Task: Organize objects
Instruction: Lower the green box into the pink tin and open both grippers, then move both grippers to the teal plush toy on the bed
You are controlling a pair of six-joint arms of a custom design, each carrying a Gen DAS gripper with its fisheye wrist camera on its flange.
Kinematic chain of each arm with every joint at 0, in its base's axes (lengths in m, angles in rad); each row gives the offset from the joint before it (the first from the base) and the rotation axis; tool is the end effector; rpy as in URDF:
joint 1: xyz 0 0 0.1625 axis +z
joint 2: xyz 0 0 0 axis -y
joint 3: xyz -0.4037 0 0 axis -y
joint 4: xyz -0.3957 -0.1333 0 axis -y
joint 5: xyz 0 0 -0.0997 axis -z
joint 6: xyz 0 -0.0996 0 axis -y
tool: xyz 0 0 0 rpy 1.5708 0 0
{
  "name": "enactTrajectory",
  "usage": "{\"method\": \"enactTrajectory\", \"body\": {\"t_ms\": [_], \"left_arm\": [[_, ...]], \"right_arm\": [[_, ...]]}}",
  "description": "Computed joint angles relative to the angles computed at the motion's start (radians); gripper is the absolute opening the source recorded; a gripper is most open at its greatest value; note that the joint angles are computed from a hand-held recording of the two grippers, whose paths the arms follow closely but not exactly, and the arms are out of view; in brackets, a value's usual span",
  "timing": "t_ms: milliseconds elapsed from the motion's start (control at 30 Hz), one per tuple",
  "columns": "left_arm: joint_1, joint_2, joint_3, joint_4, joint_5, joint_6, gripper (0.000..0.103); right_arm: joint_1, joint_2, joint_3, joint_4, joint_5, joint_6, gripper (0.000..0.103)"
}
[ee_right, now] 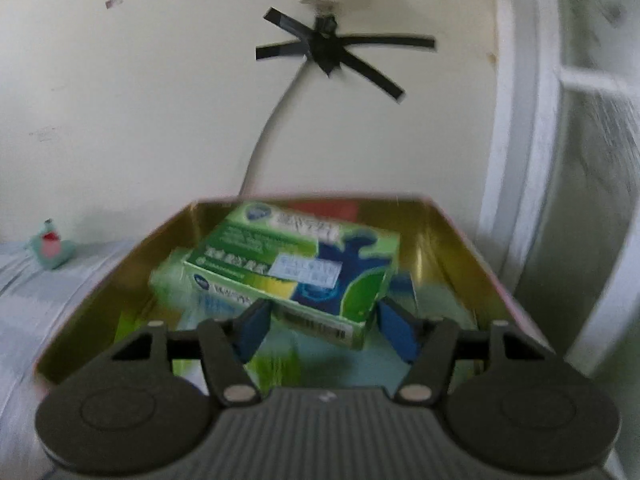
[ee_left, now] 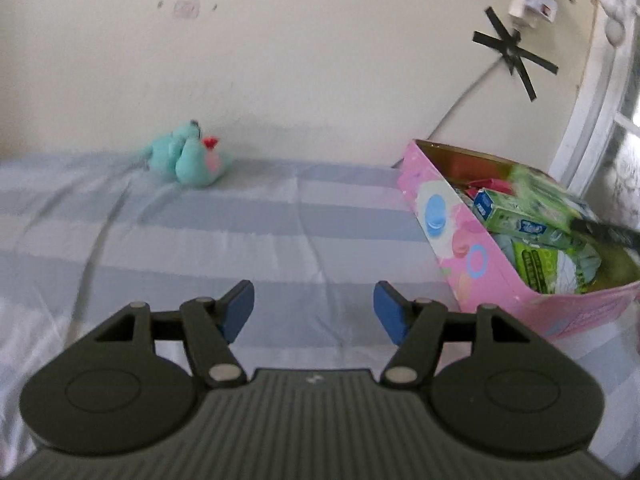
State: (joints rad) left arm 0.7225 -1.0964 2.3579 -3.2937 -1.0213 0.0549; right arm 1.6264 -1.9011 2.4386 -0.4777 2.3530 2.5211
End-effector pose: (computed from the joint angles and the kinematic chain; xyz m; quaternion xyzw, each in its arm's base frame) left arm -0.2015 -0.4246 0.1130 0.3531 0.8701 -0.3050 0.1586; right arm 0.0782 -0.2696 0.2380 -0.0234 -0.7216 0.5314 0.4432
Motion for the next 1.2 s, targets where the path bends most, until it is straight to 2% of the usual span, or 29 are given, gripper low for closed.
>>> {"method": "enactTrajectory", "body": {"t_ms": [133,200,233,300,333,400,467,533,633,700,800,867,967,1033,1067,1100,1167,1200], "left_arm": [[-0.006,-0.006,0.031,-0.074,0.001,0.037,0.068],[-0.005,-0.011,0.054,-0.130,0.023,0.084,0.069],[0.001,-0.007,0.059,-0.157,0.037,0.104,0.069],[0.021,-0.004,0.056,-0.168,0.057,0.113,0.069],[0.036,0.005,0.042,-0.160,0.071,0.104,0.069],[0.057,0.022,0.022,-0.163,0.105,0.092,0.069],[0.068,0.055,0.005,-0.219,0.160,0.119,0.069],[0.077,0.085,-0.006,-0.300,0.205,0.157,0.069],[0.103,0.096,-0.013,-0.353,0.205,0.172,0.069],[0.116,0.086,-0.008,-0.329,0.189,0.157,0.069],[0.125,0.076,-0.016,-0.259,0.203,0.124,0.069],[0.140,0.062,-0.029,-0.204,0.193,0.082,0.069],[0.156,0.047,-0.046,-0.145,0.187,0.026,0.069],[0.160,0.036,-0.052,-0.119,0.179,-0.003,0.069],[0.161,0.032,-0.054,-0.112,0.175,-0.010,0.069],[0.166,0.029,-0.055,-0.108,0.167,-0.015,0.069],[0.167,0.019,-0.054,-0.095,0.162,-0.036,0.069],[0.168,0.016,-0.054,-0.094,0.163,-0.043,0.069]], "right_arm": [[0.038,0.169,-0.133,-0.090,0.120,-0.136,0.060],[0.075,0.171,-0.123,-0.165,0.158,-0.211,0.062],[0.098,0.163,-0.120,-0.148,0.160,-0.196,0.063],[0.149,0.143,-0.126,-0.029,0.124,-0.085,0.065],[0.178,0.149,-0.133,-0.001,0.126,-0.061,0.065],[0.237,0.179,-0.155,0.047,0.112,-0.021,0.065],[0.281,0.241,-0.202,0.118,0.086,0.041,0.065],[0.306,0.329,-0.266,0.186,0.021,0.102,0.065],[0.316,0.498,-0.378,0.239,-0.074,0.147,0.065],[0.308,0.621,-0.451,0.224,-0.118,0.148,0.066],[0.282,0.794,-0.583,0.220,-0.161,0.162,0.067],[0.268,0.894,-0.677,0.236,-0.169,0.159,0.066],[0.260,1.029,-0.824,0.275,-0.131,0.122,0.060],[0.252,1.107,-0.921,0.304,-0.087,0.082,0.051],[0.245,1.134,-0.957,0.320,-0.073,0.069,0.040],[0.238,1.164,-0.997,0.338,-0.055,0.053,0.022],[0.231,1.199,-1.039,0.347,-0.027,0.021,0.021],[0.229,1.188,-1.012,0.304,-0.023,-0.011,0.020]]}}
